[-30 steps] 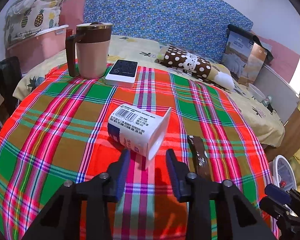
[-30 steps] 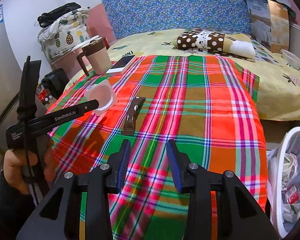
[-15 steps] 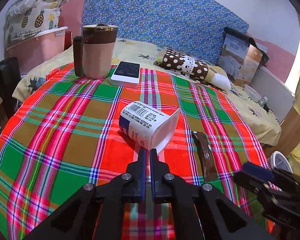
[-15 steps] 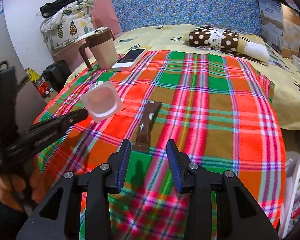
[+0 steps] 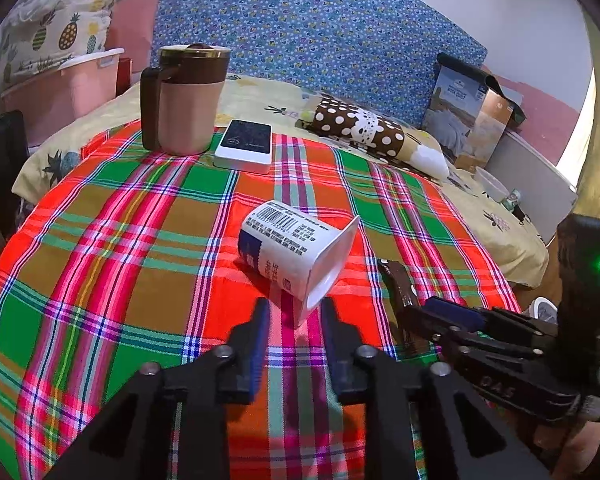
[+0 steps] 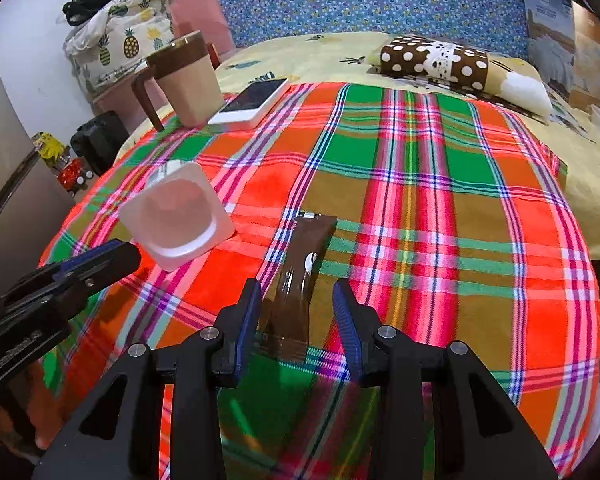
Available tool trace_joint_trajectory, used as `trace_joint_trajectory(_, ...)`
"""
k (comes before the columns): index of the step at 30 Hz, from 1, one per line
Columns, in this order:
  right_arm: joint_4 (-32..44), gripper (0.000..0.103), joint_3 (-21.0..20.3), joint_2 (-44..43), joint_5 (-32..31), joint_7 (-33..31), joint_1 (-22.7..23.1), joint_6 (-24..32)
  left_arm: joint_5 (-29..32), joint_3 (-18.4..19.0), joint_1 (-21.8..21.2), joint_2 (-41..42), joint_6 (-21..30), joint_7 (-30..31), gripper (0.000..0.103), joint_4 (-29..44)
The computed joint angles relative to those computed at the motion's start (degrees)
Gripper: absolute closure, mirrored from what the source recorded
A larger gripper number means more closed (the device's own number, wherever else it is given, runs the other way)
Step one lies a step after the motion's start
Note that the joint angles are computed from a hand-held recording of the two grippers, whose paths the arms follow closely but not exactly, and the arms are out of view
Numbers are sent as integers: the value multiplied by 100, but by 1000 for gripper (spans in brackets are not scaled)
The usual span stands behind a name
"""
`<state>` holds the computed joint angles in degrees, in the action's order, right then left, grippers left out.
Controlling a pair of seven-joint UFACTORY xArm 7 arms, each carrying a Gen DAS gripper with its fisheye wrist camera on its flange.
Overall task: Collect trash
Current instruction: 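Grasp the white yogurt cup with the left tool while the right tool grasps the brown chocolate wrapper, then carry the yogurt cup and chocolate wrapper over the white wastebasket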
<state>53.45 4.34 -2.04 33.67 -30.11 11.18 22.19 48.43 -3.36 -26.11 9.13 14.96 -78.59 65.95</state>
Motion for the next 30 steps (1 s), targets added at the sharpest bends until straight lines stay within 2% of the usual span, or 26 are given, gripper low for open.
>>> trace_joint_trajectory(1, -12, 63, 2, 4, -38, 46, -4, -1, 2, 1, 1, 10, -16, 4, 74, 10)
trace_joint_trajectory(2, -34, 69, 5, -5, -67, 75, -6, -32, -10, -2, -2, 25, -12, 20, 74, 26)
trace_joint_trajectory(3, -38, 83, 4, -8, -120, 124, -10, -53, -107, -24, 15, 70, -25, 108, 74, 61)
trace_joint_trajectory(7, -129, 83, -43, -122, -68, 143, -33, -99, -435, -6, -40, 243, 119, 315, 74, 234)
trace_joint_trajectory(16, -255, 84, -177, -326, 442, -313, 28, -53, -383, 205, -282, 558, 548, 129, 76, 663)
trace_joint_trajectory(18, -282, 84, -206, -354, 494, -351, 31, -53, -339, 224, -315, 589, 630, 119, 91, 718)
trace_joint_trajectory(20, -329, 84, -233, -409, 527, -379, 30, -69, -343, 221, -325, 596, 677, 135, 97, 738)
trace_joint_trajectory(23, -454, 84, -301, -555, 620, -453, 37, -98, -140, 238, -390, 499, 726, 27, 97, 684)
trace_joint_trajectory(30, -808, 84, -508, -970, 657, -474, 77, -175, 167, 23, -432, 248, 711, -78, 97, 544)
